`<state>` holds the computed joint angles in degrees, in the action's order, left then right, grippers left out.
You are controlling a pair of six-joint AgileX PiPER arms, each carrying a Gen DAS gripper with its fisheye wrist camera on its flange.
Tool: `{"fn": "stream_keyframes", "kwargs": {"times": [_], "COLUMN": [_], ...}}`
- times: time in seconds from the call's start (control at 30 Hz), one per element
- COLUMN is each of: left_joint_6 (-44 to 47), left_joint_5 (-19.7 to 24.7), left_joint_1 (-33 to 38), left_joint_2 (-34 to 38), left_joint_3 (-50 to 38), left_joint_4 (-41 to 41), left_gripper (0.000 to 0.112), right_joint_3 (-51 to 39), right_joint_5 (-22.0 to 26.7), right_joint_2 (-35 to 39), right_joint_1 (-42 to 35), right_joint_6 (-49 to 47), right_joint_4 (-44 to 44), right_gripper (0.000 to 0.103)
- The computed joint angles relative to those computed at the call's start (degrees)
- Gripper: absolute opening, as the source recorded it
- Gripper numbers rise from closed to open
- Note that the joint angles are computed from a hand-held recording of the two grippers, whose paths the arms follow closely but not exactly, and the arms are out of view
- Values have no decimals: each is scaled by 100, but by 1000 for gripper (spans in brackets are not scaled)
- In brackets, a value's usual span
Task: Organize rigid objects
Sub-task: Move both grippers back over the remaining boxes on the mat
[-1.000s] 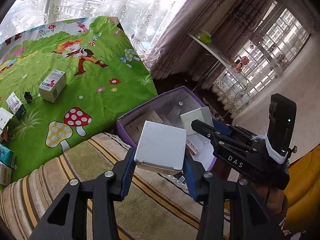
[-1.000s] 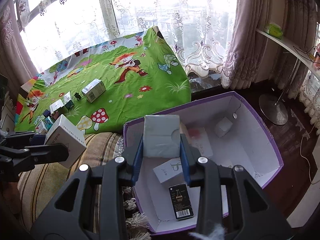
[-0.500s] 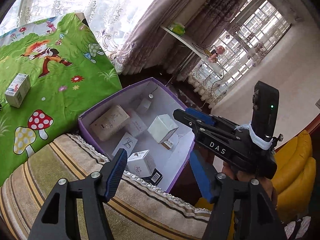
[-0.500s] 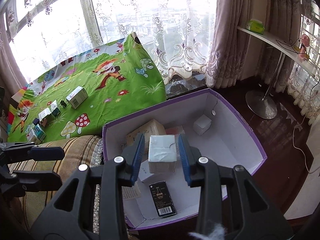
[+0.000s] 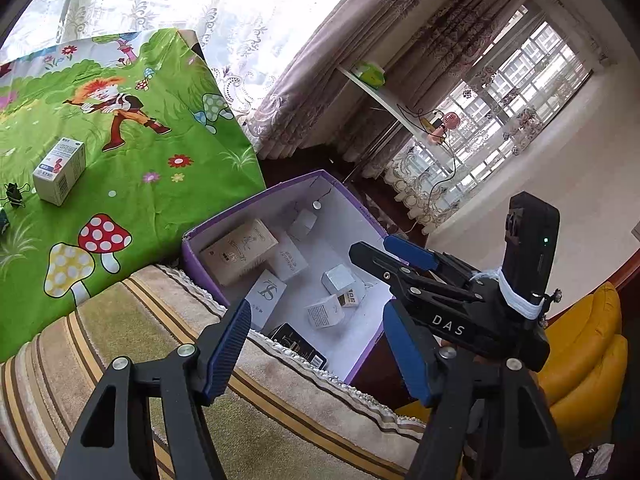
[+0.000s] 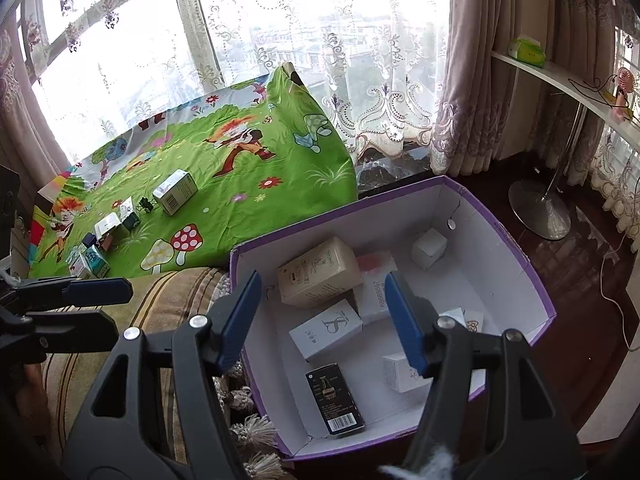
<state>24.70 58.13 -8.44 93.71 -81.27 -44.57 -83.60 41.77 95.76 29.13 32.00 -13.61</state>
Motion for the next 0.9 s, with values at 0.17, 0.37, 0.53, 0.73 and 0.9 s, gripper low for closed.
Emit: {"fn": "stream_keyframes", "kwargs": {"times": [0.17, 0.37, 0.53, 0.73, 0.9], "left_joint_6": [21, -90, -121, 1, 189], "left_joint_5": [-22, 12, 126, 237, 472], "left_joint_1": [279, 857, 1581, 2478, 3186], "left_joint_2": [-158, -292, -369, -478, -442], "left_joint_3": [144, 245, 360, 548, 543], "left_joint_4": [-16, 89, 85, 339, 708], "left_gripper": [72, 75, 76, 77, 77], "right_joint_3": [-5, -20, -61, -191, -425], "right_joint_5": [17, 27, -27, -154, -116], "right_joint_2": [9, -6, 39, 228, 468], "right_joint_1": [17, 13, 56, 57, 93], "right_joint_6": [-176, -332, -627, -1093, -1419], "right_joint_4": [126, 271, 478, 938, 1230], "right_gripper": [70, 73, 77, 78, 78]}}
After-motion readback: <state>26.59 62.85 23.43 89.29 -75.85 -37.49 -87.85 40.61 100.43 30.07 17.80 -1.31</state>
